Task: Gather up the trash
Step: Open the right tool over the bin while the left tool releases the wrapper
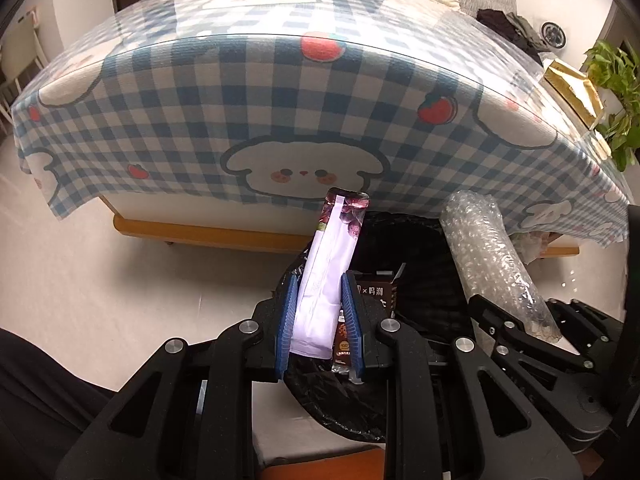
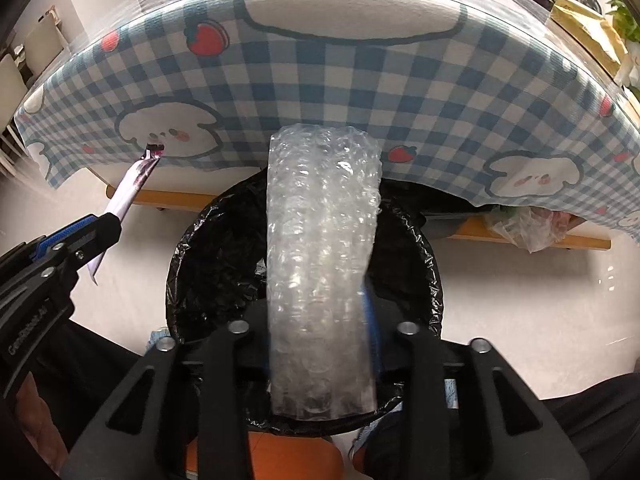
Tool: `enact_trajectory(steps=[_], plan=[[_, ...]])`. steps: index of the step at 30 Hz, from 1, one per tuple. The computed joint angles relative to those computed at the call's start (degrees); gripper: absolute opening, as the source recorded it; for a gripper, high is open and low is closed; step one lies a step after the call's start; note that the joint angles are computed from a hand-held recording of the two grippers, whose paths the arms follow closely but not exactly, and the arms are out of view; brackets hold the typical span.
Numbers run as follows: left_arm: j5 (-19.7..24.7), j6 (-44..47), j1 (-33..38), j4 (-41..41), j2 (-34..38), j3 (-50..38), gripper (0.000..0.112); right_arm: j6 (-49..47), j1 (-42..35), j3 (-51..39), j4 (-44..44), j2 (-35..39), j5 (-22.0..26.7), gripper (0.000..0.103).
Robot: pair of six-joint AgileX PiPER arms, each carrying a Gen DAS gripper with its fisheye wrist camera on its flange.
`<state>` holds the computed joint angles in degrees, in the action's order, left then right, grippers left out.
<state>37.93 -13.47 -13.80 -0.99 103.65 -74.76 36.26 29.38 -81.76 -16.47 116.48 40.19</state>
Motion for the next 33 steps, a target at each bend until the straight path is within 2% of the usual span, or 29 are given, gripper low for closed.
enact_trajectory(steps=[5, 14, 25, 33], plan=[[0.81, -0.68, -1.52, 0.16, 1.39, -1.89, 0.023, 1.44, -1.16, 1.64, -1.48, -1.77, -1.2, 0.061], [3.18, -2.02, -5.1, 0.59, 3.08, -5.4, 0.022, 4.46, -4.48, 6.74, -5.58, -6.47, -3.77, 0.087], [4.0, -4.54, -9.75, 2.55, 6.11, -8.9, 0.022, 6.63, -9.68, 13.3, -8.92, -12.44, -7.55, 0.094], [3.92, -2.96, -10.22, 0.87, 7.68, -10.12, 0.024, 6.23, -11.34, 13.56, -8.01, -13.2, -7.54, 0.094]])
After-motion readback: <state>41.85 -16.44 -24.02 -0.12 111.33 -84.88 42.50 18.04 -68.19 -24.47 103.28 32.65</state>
